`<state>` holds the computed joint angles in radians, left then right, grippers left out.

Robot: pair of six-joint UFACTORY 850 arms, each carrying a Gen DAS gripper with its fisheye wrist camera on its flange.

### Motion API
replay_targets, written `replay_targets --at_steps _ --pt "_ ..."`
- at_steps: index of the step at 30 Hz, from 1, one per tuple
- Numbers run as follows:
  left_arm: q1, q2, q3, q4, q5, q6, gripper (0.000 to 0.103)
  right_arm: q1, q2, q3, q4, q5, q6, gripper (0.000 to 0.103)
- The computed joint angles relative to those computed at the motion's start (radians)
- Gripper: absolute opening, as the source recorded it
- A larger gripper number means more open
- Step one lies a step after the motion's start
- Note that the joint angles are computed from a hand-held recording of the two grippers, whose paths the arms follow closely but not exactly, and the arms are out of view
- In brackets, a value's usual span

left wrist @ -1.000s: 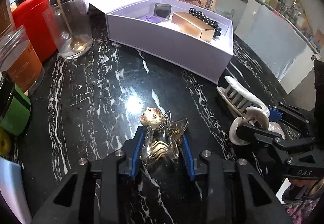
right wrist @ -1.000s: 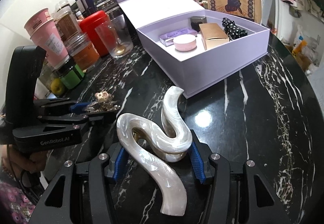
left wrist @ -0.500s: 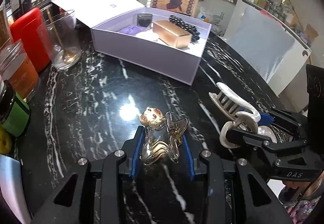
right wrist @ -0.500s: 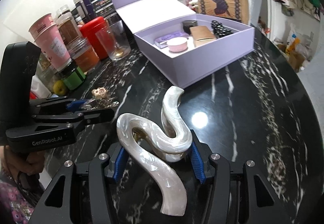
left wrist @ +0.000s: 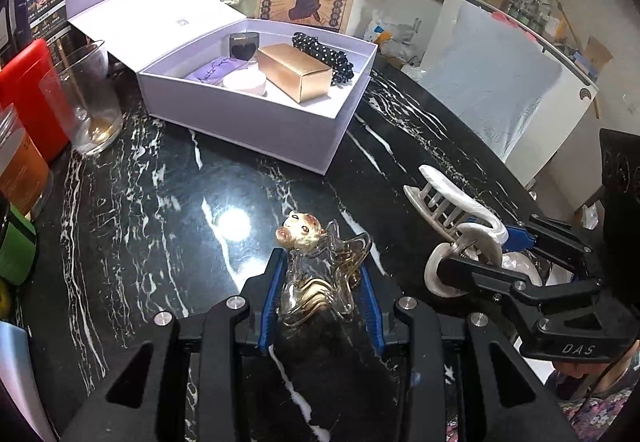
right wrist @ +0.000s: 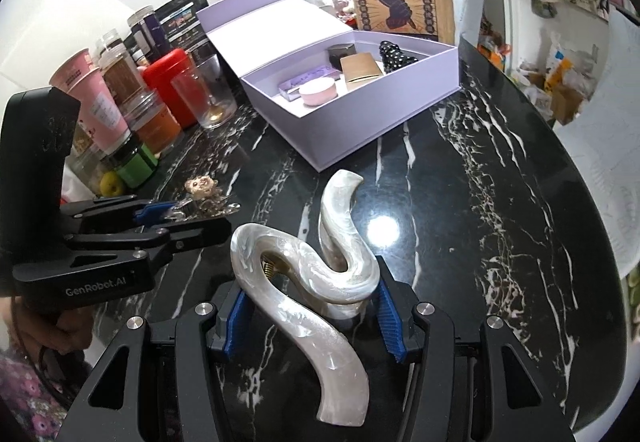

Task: Organize rigid objects
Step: 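Carry the cat clip with the left tool while the right tool carries the claw clip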

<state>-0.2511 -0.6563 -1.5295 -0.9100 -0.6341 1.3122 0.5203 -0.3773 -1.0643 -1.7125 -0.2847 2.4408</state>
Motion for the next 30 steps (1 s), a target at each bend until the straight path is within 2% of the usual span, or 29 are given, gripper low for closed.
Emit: replay_targets --at_steps 10,15,21,30 --pt "-0.009 -0.013 -0.053 -0.008 -0.004 -0.027 0.035 -0.026 0.015 -0.024 0.023 0.034 -0.109 0.054" --pt "-0.015 -0.033 -0.103 -0.006 -0.001 -0.053 0.035 -0.043 0.009 -0.058 0.091 0.058 -0.26 0.054" --pt "-0.015 -0.056 -0.167 -0.002 -0.013 -0.074 0.035 -0.069 0.004 -0.085 0.018 0.083 -0.231 0.054" --pt "-0.019 -0.101 -0.268 -0.003 -0.022 -0.085 0.035 -0.094 -0.013 -0.148 0.105 0.084 -0.39 0.054"
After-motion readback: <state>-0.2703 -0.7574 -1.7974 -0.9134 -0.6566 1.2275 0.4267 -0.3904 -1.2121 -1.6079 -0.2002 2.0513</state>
